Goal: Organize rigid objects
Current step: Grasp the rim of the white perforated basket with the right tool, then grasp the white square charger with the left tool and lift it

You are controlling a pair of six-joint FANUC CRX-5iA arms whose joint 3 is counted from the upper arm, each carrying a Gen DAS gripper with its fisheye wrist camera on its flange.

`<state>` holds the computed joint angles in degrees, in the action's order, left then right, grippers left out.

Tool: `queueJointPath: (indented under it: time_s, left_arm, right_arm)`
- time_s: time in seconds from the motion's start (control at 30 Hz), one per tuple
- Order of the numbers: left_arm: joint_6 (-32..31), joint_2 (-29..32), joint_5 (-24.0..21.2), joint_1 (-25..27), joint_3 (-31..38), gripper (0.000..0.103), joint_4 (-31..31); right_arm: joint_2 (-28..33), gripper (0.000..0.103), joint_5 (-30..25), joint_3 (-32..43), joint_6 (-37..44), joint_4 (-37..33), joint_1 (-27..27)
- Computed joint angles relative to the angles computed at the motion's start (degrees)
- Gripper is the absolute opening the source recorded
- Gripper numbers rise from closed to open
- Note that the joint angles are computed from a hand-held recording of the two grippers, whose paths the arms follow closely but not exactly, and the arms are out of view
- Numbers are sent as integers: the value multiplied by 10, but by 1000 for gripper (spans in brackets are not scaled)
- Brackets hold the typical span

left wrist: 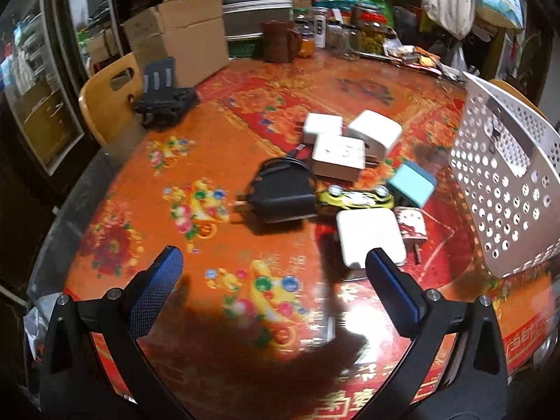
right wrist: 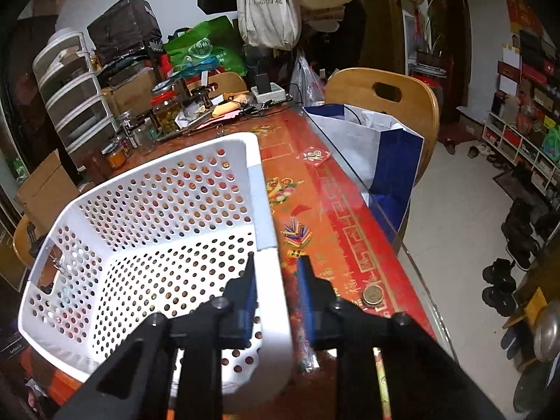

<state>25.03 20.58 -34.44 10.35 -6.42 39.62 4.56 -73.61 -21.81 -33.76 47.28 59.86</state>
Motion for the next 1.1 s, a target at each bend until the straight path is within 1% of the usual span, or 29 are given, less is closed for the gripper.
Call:
queueJointPath:
  time_s: [0.1, 0.17, 0.23, 0.3, 0.43, 0.57, 0.7, 0.8, 0.83, 0.87, 0.93, 1.0, 1.1]
  left_arm:
    - [-33, -4, 3, -13, -15, 103, 11]
    - [-42, -4, 9, -23, -21, 103, 4]
    - [-25, 0, 13, -30, -17, 103, -23]
    - [-8, 7, 5, -33, -7, 103, -41]
    - [5, 19, 2, -38, 6, 102, -51]
    - [14, 25, -1, -42, 14, 91, -58]
    - [18, 29, -7, -42, 21, 84, -58]
    - [5, 26, -5, -43, 14, 74, -44]
    - [-4, 25, -5, -43, 11, 66, -36]
    - [-12, 23, -5, -43, 7, 55, -30]
    - [-20, 19, 0, -45, 1, 46, -26]
    - [-20, 14, 11, -47, -5, 45, -29]
    - [-16, 12, 12, -43, -9, 45, -25]
  right_arm:
    - [11, 18, 3, 12, 17, -10, -6]
    - [15, 18, 9, 16, 19, -13, -9]
    - [17, 18, 10, 15, 15, -10, -10]
    - [19, 18, 6, 18, 15, -11, -9]
    - [21, 18, 2, 21, 19, -13, -10]
    - [21, 18, -1, 22, 19, -13, -9]
    - [24, 18, -7, 27, 27, -18, -9]
    - [25, 18, -8, 29, 31, -19, -10]
    - [25, 18, -8, 28, 30, -19, -10]
    - [25, 18, -9, 28, 29, -19, -9]
    - [25, 18, -8, 28, 28, -18, -9]
    - [24, 18, -7, 27, 28, -17, -9]
    - [24, 18, -8, 26, 27, -17, -9]
